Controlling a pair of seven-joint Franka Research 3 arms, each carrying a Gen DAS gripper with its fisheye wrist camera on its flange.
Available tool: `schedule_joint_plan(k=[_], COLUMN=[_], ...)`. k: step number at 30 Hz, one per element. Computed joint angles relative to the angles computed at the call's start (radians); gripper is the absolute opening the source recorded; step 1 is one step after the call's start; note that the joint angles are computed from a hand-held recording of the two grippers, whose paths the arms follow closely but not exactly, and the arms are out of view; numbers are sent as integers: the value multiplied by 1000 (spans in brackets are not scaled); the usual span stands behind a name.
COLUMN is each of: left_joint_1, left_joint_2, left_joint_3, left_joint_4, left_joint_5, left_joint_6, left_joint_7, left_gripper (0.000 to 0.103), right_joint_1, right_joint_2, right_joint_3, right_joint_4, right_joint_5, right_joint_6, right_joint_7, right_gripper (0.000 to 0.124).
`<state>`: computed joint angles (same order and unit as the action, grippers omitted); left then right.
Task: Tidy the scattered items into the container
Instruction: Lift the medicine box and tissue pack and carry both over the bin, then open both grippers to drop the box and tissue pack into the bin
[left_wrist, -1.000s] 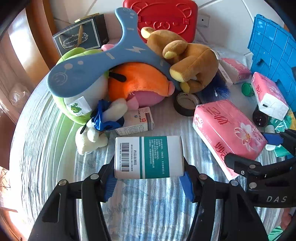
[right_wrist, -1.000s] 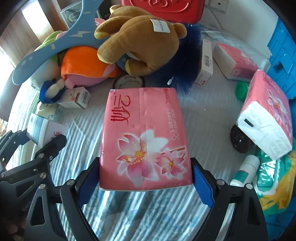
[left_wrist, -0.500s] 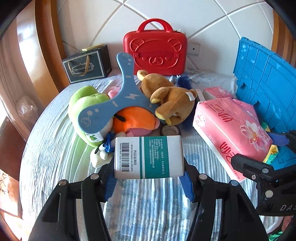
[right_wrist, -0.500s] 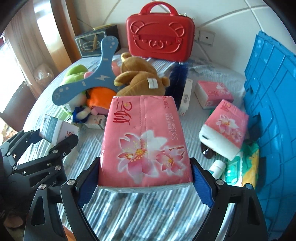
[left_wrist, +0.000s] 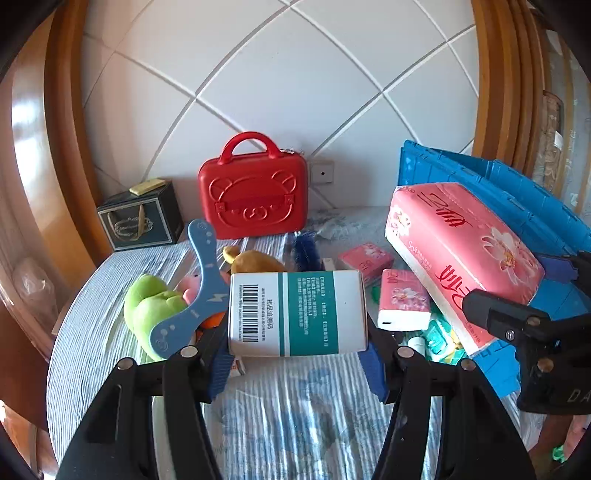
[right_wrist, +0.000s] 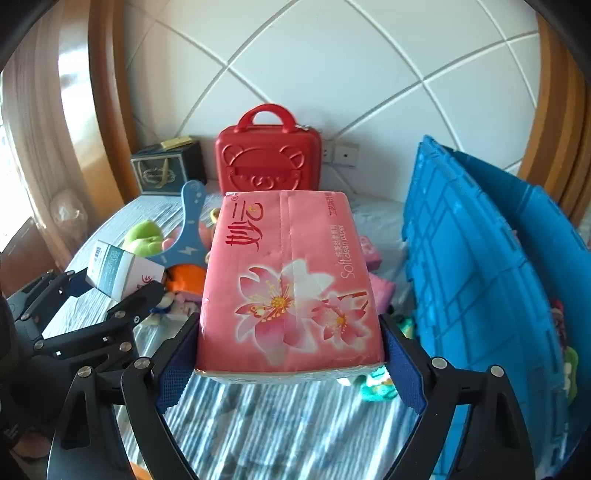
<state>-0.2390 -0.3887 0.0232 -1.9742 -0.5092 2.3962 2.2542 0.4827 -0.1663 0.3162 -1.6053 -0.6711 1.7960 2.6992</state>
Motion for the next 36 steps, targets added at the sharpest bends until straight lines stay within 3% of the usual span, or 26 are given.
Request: schedule_joint_plan(k=[7, 12, 20, 23, 26, 31, 36], left_joint_1=[-52, -108, -186, -204, -230, -295, -348], left_joint_2=[-33, -53, 20, 87, 169, 241, 271], left_joint_3=[-41, -103, -300, -388, -451, -478, -474], left_joint_4=[59, 79, 194, 264, 344, 394, 415], left_joint_5=[-7, 24, 207, 341, 460, 593, 642], left_joint_6=[-29, -18, -1, -45, -147, -260, -302], left_joint_7=[-25, -110, -448, -585, -711, -837, -888], left_gripper=[58, 58, 58, 58, 58, 58, 59], right_joint_1=[-39, -102, -157, -173, -183, -218, -269], right_joint_2=[-124, -295, -650, -765, -858, -972, -1034], right_joint_3=[47, 48, -73, -133, -196, -261, -294], right_joint_4=[-11, -113, -352, -434, -508, -613, -673], right_joint_5=[-62, -51, -14, 1, 31, 88, 130], right_joint_6=[-121, -150, -158, -169, -171, -172, -174], right_joint_7=[34, 11, -186, -275, -353, -430, -499], right_gripper=[90, 90, 91, 91, 91, 91, 91])
